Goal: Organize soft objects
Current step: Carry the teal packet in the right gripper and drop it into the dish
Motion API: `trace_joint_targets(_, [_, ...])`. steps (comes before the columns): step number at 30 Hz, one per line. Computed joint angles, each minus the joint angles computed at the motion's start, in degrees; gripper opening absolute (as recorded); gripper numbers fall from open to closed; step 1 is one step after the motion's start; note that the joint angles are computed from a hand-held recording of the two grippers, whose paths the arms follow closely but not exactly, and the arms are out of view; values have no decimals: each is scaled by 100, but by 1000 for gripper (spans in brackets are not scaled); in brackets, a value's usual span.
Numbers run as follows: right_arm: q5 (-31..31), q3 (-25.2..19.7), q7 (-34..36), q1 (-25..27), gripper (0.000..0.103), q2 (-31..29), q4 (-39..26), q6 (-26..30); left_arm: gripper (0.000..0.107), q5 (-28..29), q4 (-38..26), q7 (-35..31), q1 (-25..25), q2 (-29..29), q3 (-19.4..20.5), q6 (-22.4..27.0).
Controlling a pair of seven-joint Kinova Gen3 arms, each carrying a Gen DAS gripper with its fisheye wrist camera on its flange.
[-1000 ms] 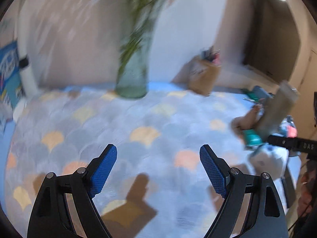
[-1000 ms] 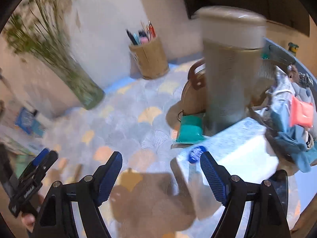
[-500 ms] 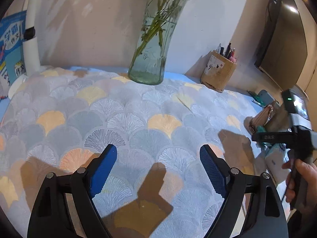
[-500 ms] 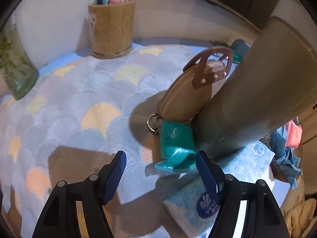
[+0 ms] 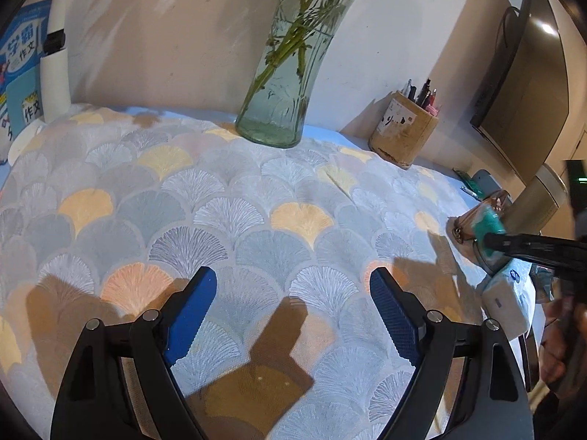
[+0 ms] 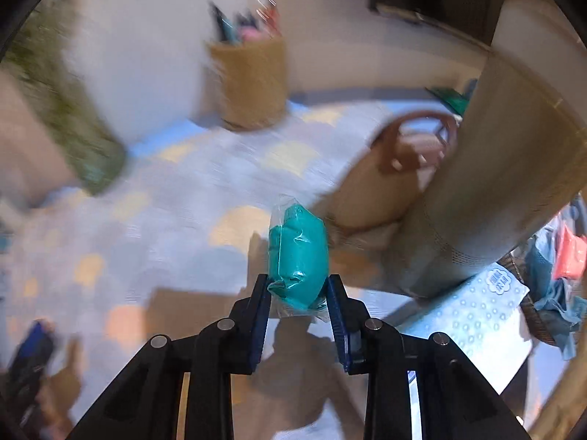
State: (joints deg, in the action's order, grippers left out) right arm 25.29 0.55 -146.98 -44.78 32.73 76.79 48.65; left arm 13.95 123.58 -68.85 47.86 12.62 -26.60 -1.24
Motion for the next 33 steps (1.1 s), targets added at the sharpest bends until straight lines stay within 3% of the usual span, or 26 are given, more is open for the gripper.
trace_joint_targets(2, [37, 80, -27, -138, 30, -271, 277, -252, 85, -17, -14, 19, -232, 1, 230, 23])
trace_joint_targets(5, [323, -10, -295, -199, 30, -604, 664, -540, 85, -45, -53, 90, -92, 51, 86, 79])
trace_joint_targets(8, [644, -446, -856, 66, 30, -1109, 1260, -1010, 85, -138, -29, 168, -137, 41, 117, 39])
trace_joint_targets(10, [943, -474, -1322, 48, 30, -1460, 1686, -1199, 85, -123, 0, 176, -70, 26, 50, 0])
trace_joint_targets(14, [1541, -508, -2244, -50, 30, -2028, 2349, -829, 85, -107, -58, 179, 350, 89, -372, 104])
trace_joint_targets(17, [1834, -956, -2677, 617, 30, -2433, 2742, -398, 85, -254, -154, 363, 945, 221, -976, 239])
trace_joint_targets(20, [1704, -1040, -2406, 1413, 30, -2602, 2820, -514, 85, -462, -239, 637, 1358, 345, -1410, 372])
trace_joint_targets(22, [1482, -934, -2011, 1944, 30, -2638, 2781, -841, 85, -599, -270, 780, 1357, 380, -1435, 425])
trace_joint_targets(26, [889, -1134, -1079, 3005, 30, -2104, 2135, -997, 85, -851, -330, 1102, 1381, 447, -1493, 537])
trace_joint_targets(29, [253, -1512, -380, 3802, 31, -1580, 1630, -1248, 85, -1101, -361, 1384, 1708, 529, -1805, 588])
trace_joint_targets(31, [-213, -1793, 86, 4311, 36, -1362, 1399, -1338, 85, -1281, -423, 1583, 1980, 615, -2061, 703])
trace_joint_targets(33, [-474, -1861, 273, 4479, 46, -1292, 1289, -1264, 85, -1483, -529, 1764, 2213, 694, -2263, 916])
